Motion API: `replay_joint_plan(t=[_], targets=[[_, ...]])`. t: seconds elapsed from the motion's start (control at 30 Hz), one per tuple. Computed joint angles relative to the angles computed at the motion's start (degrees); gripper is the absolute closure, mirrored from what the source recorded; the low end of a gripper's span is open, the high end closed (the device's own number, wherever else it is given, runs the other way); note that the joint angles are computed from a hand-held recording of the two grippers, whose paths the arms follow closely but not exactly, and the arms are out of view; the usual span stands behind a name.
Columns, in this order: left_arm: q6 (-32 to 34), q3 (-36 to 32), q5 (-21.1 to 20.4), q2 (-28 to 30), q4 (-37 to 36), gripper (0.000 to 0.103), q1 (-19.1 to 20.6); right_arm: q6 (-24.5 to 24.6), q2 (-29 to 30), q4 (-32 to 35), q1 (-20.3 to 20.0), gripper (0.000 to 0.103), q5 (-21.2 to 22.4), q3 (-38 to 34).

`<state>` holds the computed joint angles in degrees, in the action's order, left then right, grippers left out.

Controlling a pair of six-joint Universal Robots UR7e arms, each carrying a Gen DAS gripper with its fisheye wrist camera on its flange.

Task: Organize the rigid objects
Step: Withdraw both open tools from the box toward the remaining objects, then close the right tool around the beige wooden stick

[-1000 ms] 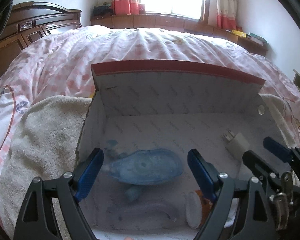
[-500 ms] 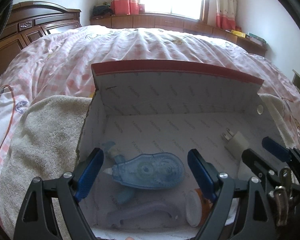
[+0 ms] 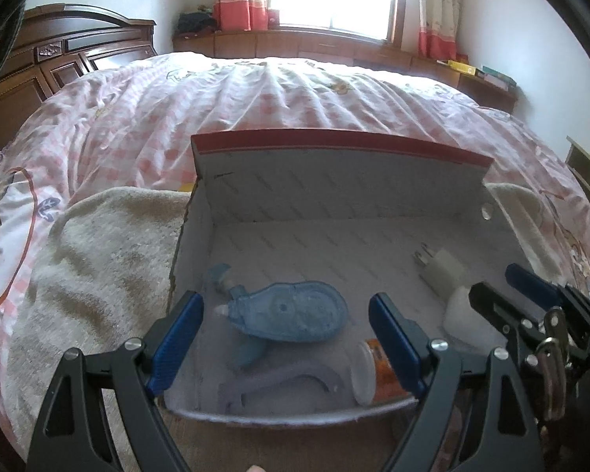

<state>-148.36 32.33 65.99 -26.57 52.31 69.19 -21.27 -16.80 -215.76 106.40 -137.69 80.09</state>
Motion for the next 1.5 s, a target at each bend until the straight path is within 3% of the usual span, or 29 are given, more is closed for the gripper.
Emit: replay_joint_plan(t=[0.4, 0.53, 0.73, 1.13, 1.43, 1.5], targets=[[0.83, 13.07, 1.64, -7.8, -3.27, 0.014, -0.1, 4.49, -1.7, -1.58, 1.78, 0.044, 0.31, 6.45], [1.42, 17.64, 2.1, -10.32, -4.45, 0.014, 0.03, 1.2, -0.45, -5.65, 3.25, 0.044, -1.8, 7.2], [0.6, 23.13, 3.03, -13.58, -5.41, 0.014, 0.76, 6.95, -2.13, -2.94, 3.66, 0.044, -0.31, 11.6], [1.05, 27.86, 0.06, -14.77, -6.14, 0.014, 2.51, 14.87, -1.45, 5.09, 3.34, 0.044, 0.32, 14.52], [1.91, 29.7, -1.2, -14.86, -8.01, 0.014, 3.2, 13.86, -0.17, 5.84, 3.31, 0.044, -0.2, 13.47], [1.9, 29.52, -1.03, -14.82, -7.87, 0.014, 3.3, 13.48, -0.1, 5.49, 3.33, 0.052, 0.15, 13.48]])
